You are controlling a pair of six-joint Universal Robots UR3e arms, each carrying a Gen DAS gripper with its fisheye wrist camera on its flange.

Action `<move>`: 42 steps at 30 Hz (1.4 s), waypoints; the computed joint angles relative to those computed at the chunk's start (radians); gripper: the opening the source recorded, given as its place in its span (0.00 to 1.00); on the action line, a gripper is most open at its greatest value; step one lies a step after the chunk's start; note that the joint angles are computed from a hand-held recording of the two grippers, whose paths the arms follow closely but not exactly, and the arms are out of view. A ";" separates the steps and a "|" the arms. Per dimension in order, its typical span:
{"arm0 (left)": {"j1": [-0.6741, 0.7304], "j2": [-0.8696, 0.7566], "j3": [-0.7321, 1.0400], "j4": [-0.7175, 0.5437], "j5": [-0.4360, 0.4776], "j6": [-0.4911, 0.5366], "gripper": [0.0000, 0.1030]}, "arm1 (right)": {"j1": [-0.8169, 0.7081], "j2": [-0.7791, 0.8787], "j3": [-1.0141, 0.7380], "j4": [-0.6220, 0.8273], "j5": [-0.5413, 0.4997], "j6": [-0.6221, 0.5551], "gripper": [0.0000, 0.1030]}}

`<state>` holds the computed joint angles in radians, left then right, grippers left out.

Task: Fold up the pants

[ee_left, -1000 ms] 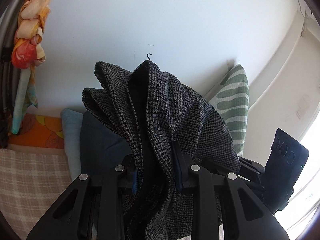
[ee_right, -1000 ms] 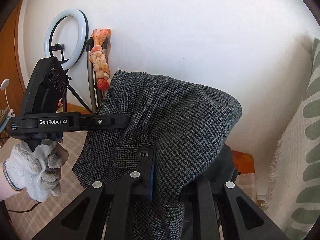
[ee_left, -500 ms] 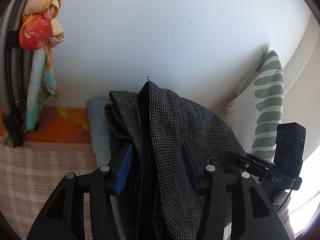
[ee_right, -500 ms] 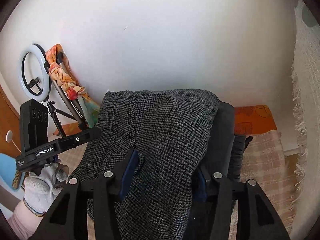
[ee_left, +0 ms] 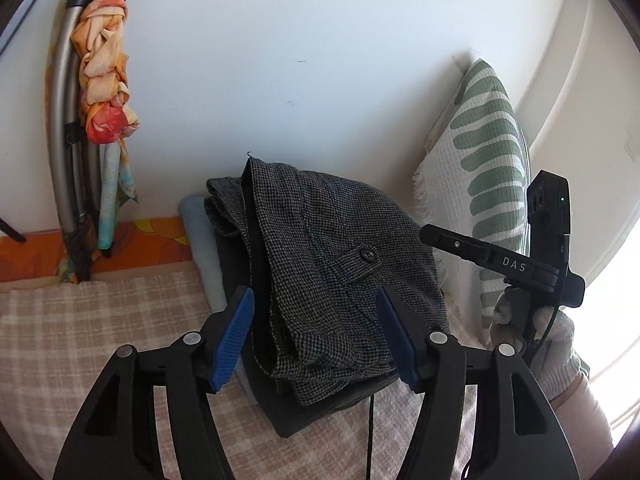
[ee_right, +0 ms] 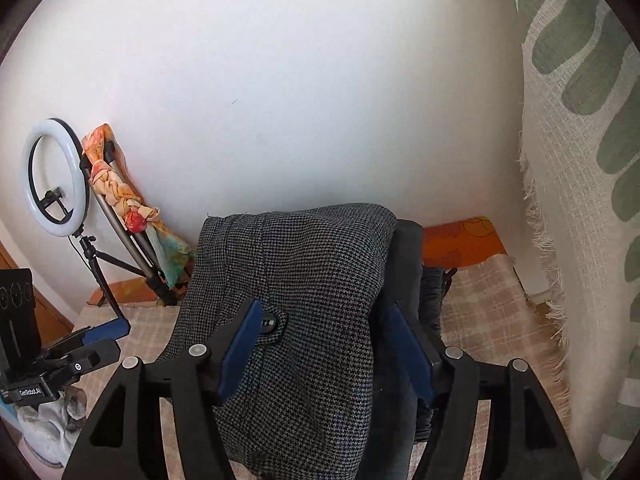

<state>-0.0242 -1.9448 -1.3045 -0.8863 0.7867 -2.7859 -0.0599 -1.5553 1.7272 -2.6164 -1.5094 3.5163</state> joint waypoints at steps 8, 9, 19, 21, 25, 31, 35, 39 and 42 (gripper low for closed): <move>0.039 0.238 -0.203 -0.008 -0.030 0.088 0.72 | 0.170 -0.096 -0.028 0.082 -0.168 0.046 0.81; 0.047 0.269 -0.227 -0.015 -0.034 0.104 0.72 | 0.190 -0.105 -0.028 0.090 -0.183 0.056 0.81; 0.171 0.565 -0.379 -0.337 -0.112 0.354 0.77 | 0.462 -0.068 -0.104 0.177 -0.414 0.177 0.84; 0.211 0.611 -0.384 -0.455 -0.127 0.419 0.77 | 0.527 -0.040 -0.146 0.223 -0.482 0.214 0.84; 0.314 0.699 -0.395 -0.693 -0.161 0.567 0.77 | 0.643 0.012 -0.214 0.273 -0.585 0.303 0.84; 0.516 0.825 -0.386 -1.080 -0.169 0.881 0.77 | 0.835 0.147 -0.396 0.420 -0.766 0.463 0.98; 0.682 0.873 -0.343 -1.371 -0.133 1.132 0.77 | 0.930 0.242 -0.525 0.516 -0.832 0.566 0.99; 0.874 0.937 -0.316 -1.628 -0.076 1.398 0.77 | 0.996 0.321 -0.629 0.598 -0.870 0.672 1.00; 1.016 0.961 -0.294 -1.799 -0.022 1.576 0.77 | 1.034 0.394 -0.739 0.710 -0.892 0.727 1.00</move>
<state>0.9922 -0.9837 -1.5989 -2.6850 0.7650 -1.2095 0.9742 -1.1616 0.9878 -1.9059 -2.4014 4.2430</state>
